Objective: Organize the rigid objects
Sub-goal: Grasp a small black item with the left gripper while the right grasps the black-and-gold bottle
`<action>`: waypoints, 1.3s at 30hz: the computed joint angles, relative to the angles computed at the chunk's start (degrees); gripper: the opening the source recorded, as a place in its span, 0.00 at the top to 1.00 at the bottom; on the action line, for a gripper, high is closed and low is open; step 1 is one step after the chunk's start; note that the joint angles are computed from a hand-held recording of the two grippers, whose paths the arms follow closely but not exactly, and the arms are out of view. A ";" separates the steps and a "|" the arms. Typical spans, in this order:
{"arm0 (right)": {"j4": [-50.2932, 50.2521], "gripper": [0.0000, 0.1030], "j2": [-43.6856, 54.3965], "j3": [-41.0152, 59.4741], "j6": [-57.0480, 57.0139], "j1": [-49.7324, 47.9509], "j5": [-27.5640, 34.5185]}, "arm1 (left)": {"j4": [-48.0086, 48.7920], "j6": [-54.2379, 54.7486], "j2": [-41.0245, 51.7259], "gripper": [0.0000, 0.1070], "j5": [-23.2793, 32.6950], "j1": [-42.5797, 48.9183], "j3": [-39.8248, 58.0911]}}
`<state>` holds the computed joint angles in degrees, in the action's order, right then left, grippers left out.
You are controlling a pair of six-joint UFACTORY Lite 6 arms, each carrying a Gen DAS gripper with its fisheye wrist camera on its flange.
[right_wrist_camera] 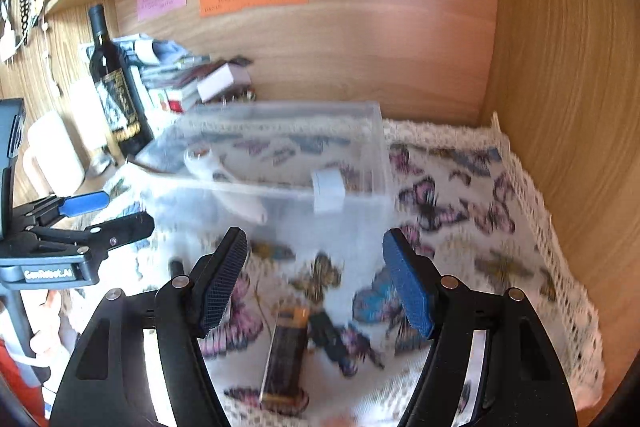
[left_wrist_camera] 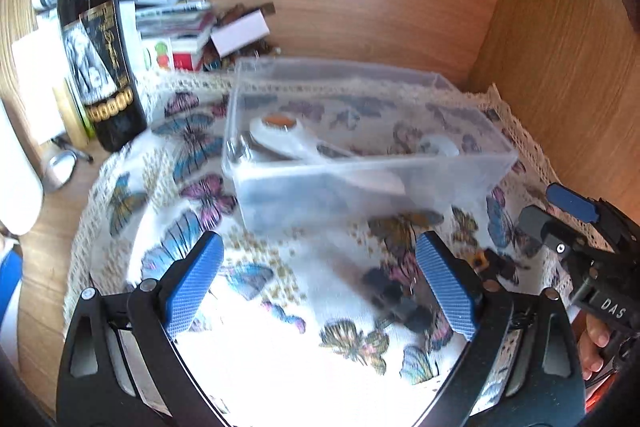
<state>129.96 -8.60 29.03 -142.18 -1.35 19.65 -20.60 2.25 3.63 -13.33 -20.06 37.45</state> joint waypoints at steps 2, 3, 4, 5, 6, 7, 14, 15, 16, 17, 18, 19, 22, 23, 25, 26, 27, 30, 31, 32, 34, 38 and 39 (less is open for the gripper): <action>-0.23 0.34 -0.55 -1.88 -0.49 -0.25 0.37 | 3.60 -4.20 0.22 0.10 -0.32 -0.51 -0.82; -0.30 0.34 -0.73 -2.62 -0.71 -0.25 0.48 | 5.07 -6.06 0.42 0.16 -0.56 -0.91 -1.18; 0.14 0.34 -0.78 -3.20 -1.25 0.01 0.24 | 5.57 -6.99 0.84 0.23 -0.34 -1.41 -1.20; 0.89 0.35 -0.89 -3.79 -2.04 0.17 0.28 | 7.05 -8.72 1.18 0.25 -0.10 -1.62 -1.12; 0.99 0.37 -1.04 -4.44 -2.37 0.14 0.45 | 10.93 -12.86 1.70 0.29 -0.02 -1.81 -1.08; 0.64 0.42 -0.96 -4.90 -2.25 0.32 0.45 | 12.78 -15.03 2.05 0.33 -0.03 -2.01 -1.06; -4.33 0.62 1.15 -6.65 0.37 0.24 1.33 | 26.89 -30.83 6.03 0.58 -0.39 -3.08 0.62; -5.56 0.65 2.41 -6.41 1.30 0.02 1.72 | 31.50 -35.36 7.19 0.62 -0.54 -3.00 1.37; -5.91 0.67 3.50 -6.15 1.50 -0.04 1.88 | 33.77 -37.81 7.72 0.62 -0.99 -3.07 1.64; -5.55 0.68 4.48 -5.76 1.25 0.08 1.68 | 33.65 -37.91 8.05 0.62 -1.15 -3.31 1.92; -4.69 0.70 5.85 -5.42 0.37 -0.02 1.82 | 31.12 -35.70 8.39 0.65 -1.21 -3.91 2.31; -4.48 0.72 7.11 -4.99 0.20 -0.13 1.97 | 29.55 -34.10 9.07 0.72 -0.87 -4.27 2.95; -1.27 0.77 7.73 -5.29 -2.87 -0.03 2.72 | 34.41 -38.70 11.25 0.76 -1.53 -3.94 4.22; -0.90 0.78 7.87 -5.19 -3.18 0.02 2.83 | 32.94 -37.13 11.60 0.77 -1.67 -4.14 4.44; -0.80 0.79 8.32 -4.86 -3.00 -0.03 3.16 | 28.35 -32.57 11.69 0.78 -2.06 -4.84 4.43; -0.62 0.79 8.37 -4.77 -3.16 0.04 3.21 | 25.68 -29.98 11.51 0.78 -2.23 -5.22 4.25; -0.09 0.79 8.23 -4.80 -3.57 0.22 3.18 | 21.98 -26.41 11.59 0.78 -2.28 -5.74 4.46; -0.76 0.79 7.65 -4.59 -2.89 0.28 3.45 | 14.52 -18.61 9.80 0.78 -3.10 -6.32 3.12; -0.76 0.79 7.05 -4.56 -2.78 0.37 3.46 | 13.81 -17.74 8.95 0.78 -3.35 -6.27 2.52; -0.88 0.79 6.44 -4.59 -2.55 0.44 3.49 | 13.27 -16.89 7.76 0.78 -3.57 -6.04 1.64; -1.41 0.79 5.14 -4.46 -1.55 0.58 3.53 | 10.63 -13.97 5.24 0.78 -3.83 -5.83 0.28; -3.13 0.79 2.63 -3.67 1.07 0.60 4.05 | 8.04 -10.55 0.44 0.78 -4.18 -4.83 -2.06; -3.34 0.79 2.16 -3.33 1.63 0.64 4.21 | 7.10 -9.55 -0.47 0.78 -4.12 -4.76 -2.34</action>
<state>126.61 -6.44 25.70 -140.55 -0.71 23.86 -13.49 -7.30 3.16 -17.45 -24.82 35.11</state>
